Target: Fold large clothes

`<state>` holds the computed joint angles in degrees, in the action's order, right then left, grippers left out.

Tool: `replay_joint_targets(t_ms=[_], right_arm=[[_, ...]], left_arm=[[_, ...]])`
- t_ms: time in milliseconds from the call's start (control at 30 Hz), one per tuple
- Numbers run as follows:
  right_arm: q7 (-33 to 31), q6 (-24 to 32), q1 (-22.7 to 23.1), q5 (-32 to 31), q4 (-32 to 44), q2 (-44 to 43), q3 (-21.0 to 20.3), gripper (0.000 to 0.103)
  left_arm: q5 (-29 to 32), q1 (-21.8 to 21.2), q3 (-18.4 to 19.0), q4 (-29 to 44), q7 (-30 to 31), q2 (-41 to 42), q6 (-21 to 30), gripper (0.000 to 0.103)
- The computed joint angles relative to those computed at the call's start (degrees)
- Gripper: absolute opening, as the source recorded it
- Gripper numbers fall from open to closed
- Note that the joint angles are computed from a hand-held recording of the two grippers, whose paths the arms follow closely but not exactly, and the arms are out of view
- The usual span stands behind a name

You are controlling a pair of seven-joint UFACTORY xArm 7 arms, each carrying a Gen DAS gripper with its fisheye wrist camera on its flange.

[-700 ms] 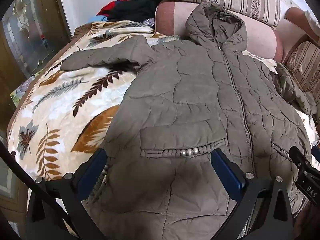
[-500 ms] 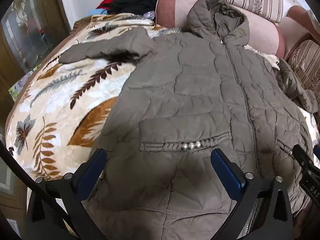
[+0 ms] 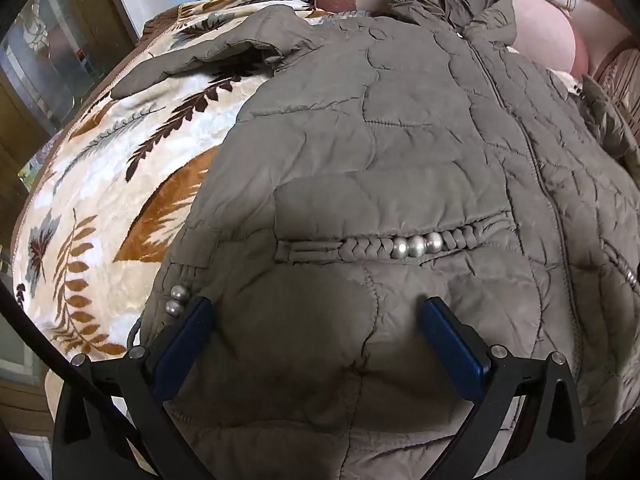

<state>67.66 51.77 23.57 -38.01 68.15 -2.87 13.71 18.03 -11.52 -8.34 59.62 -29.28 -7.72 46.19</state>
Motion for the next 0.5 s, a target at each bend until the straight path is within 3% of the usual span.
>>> replay_joint_targets(t_ms=[133,500], right_arm=[[0.3,0.07,0.04,-0.08,-0.1,0.1,0.01,0.1],[-0.33,0.38,0.04,0.88,0.17,0.13,-0.14,0.1]], left_arm=[[1.72,-0.2,-0.24,0.08,-0.16,0.54,0.1,0.103],[-1.48,-0.3,0.46,0.0,0.91,-0.07,-0.25,0.103]])
